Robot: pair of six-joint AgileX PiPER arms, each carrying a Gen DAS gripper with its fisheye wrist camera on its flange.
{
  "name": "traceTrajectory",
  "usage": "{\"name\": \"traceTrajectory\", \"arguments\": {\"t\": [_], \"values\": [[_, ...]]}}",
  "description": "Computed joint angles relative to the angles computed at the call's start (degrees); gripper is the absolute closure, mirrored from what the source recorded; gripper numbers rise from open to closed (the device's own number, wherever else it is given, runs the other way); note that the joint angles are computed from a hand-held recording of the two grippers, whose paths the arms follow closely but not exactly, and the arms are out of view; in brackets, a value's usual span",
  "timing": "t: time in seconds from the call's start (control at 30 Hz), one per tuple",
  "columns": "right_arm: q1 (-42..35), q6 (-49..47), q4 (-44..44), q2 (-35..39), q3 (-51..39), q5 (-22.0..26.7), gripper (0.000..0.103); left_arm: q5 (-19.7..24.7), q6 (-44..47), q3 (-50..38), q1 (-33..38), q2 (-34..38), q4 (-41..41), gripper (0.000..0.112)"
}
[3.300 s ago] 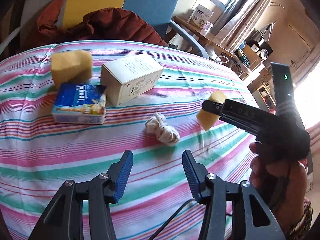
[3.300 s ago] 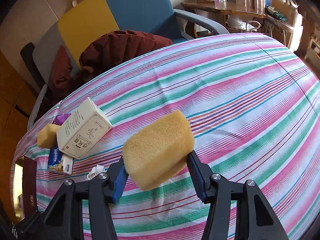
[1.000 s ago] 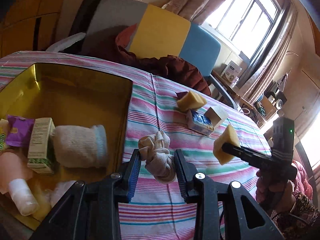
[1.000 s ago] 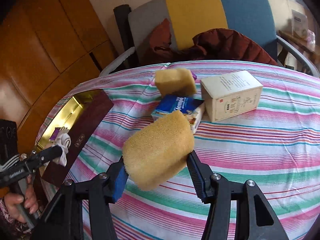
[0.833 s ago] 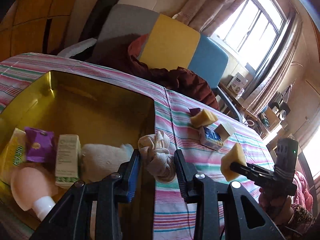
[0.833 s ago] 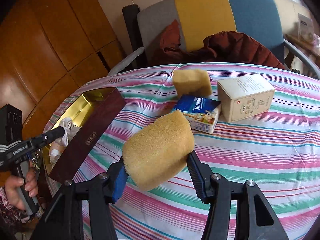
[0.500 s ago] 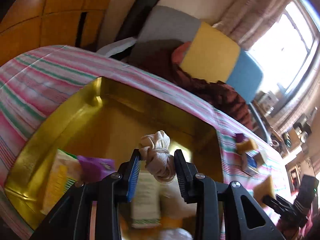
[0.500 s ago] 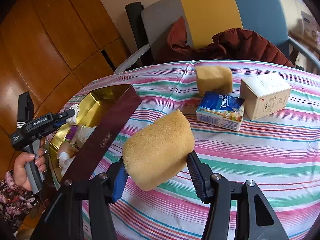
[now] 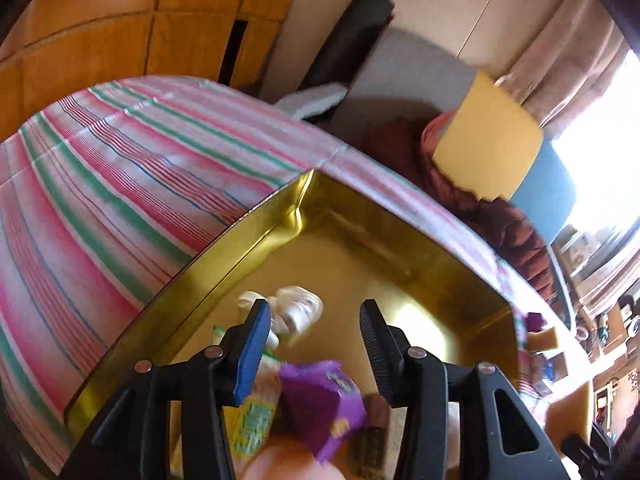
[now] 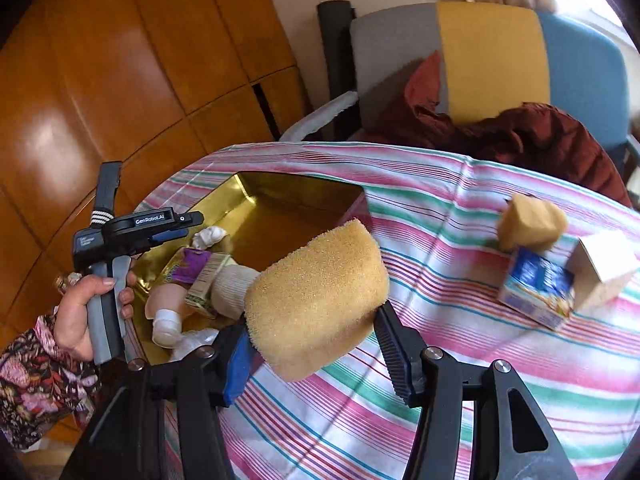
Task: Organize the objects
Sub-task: 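Lower the yellow sponge into the tray and open the right tool, then move both tools from the tray toward the blue tissue pack and white box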
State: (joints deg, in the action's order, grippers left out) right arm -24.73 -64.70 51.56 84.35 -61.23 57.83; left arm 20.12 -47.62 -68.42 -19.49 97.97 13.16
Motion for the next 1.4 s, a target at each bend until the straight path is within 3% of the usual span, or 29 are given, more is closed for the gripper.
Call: {"name": "traceTrajectory", "arguments": {"t": [0.17,0.3,0.47,0.57,0.77,0.9,1.0,1.4], "values": [[9.2,8.2,-6.2,3.0,-5.2,-3.4,0.046,-5.6,-22.1,10.1,-4.3,-6.8,20.2,0.065],[16.3,17.6,-13.3,8.2,-12.4,-4.7,0.046,-3.0,-39.5,14.7,-9.0,-9.9,36.4,0.065],[24.1,26.8,-21.3,15.8,-22.6,-5.3,0.045,-2.1,-37.3,15.5,-10.0,-10.6,33.3,0.065],[29.0,31.7,-27.6,20.5,-29.5,-5.2,0.045,-1.7,-43.3,17.1,-10.5,-11.8,37.4,0.065],[36.0,41.7,-36.6,33.6,-48.6,1.7,0.045,-2.5,-46.9,19.1,-10.0,-13.2,40.1,0.065],[37.4,45.7,-35.0,41.5,-59.8,4.5,0.038,-3.1,-45.3,19.3,-9.5,-13.3,38.5,0.065],[37.7,49.5,-34.9,42.2,-59.7,2.1,0.022,-3.5,-44.7,19.5,-9.2,-13.4,37.9,0.065],[32.0,38.3,-24.9,26.0,-36.9,-7.6,0.02,-2.9,-47.2,19.1,-10.8,-13.6,40.3,0.065]]}}
